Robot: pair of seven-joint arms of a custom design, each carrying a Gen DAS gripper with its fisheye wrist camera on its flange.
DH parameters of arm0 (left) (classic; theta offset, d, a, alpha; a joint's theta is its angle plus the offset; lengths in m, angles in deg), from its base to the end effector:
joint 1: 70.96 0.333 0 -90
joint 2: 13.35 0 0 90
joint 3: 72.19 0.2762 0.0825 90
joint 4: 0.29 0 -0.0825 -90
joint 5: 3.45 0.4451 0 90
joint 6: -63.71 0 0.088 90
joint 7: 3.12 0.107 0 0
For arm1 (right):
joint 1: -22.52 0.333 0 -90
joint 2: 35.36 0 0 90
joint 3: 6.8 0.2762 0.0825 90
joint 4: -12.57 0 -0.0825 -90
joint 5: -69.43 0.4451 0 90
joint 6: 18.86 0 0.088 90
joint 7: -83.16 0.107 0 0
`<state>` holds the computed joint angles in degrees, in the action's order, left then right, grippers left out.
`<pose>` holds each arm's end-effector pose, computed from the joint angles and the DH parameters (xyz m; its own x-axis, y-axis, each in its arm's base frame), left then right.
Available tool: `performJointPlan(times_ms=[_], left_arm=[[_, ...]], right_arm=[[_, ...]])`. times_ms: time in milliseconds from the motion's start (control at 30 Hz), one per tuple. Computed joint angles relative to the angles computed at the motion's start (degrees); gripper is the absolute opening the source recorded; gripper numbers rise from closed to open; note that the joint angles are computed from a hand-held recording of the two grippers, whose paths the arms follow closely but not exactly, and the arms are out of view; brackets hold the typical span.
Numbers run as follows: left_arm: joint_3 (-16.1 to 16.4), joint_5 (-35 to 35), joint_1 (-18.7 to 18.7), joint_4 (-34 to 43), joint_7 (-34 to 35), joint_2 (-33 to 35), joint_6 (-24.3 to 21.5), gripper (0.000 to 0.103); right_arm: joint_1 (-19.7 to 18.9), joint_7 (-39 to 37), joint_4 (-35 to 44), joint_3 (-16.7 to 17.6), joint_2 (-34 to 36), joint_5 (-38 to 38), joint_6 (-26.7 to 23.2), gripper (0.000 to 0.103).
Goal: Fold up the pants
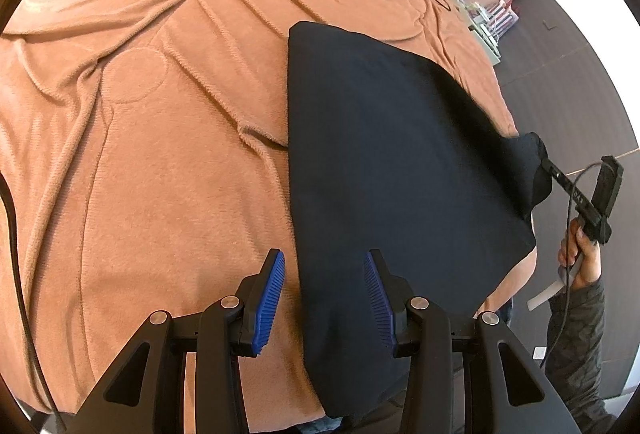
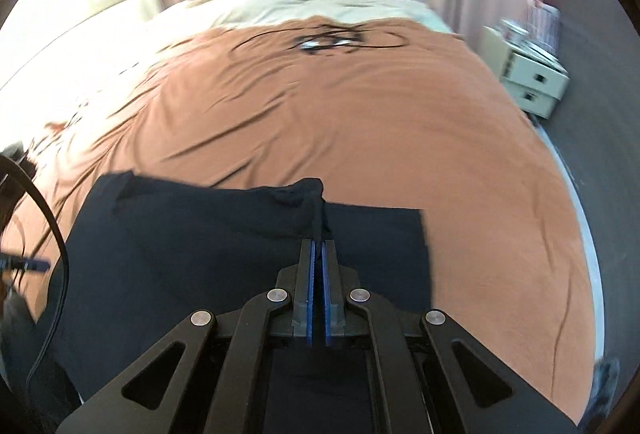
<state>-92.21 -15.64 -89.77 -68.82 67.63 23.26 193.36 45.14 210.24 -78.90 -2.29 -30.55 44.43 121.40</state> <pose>0.6664 -0.4504 0.4315 -0.1763 -0.8437 0.5071 -0.9696 0.0601 -0.2371 0.6191 0.3145 0.6190 0.0696 -0.9965 -0.0465 -0.6632 -0.0114 -0.7484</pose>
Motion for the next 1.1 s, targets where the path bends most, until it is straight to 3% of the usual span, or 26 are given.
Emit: performJointPlan(times_ms=[267,633,833,1100], left_arm=[[0.0,-0.1,0.0,0.5,0.0,0.5,-0.2,0.044],[-0.1,0.1,-0.6,2.9,0.0,2.4,-1.5,0.044],[-0.1,0.3,-1.7,7.6,-0.7,5.8,-3.3,0.044],[0.2,0.3,-2.6,11.4,-2.4,9.0,-4.7,0.044]], right_arm=[[0.9,8.0,4.3,-0.9,3.1,-2.7,-4.6,0.000],[3.4,5.2,21.1,-3.8,14.5,-1.6,-15.3,0.000],[4.2,4.2,26.1,-5.8,18.5,-0.1,-17.5,0.000],[4.3,4.5,26.0,-7.0,19.6,1.0,-17.0,0.000]])
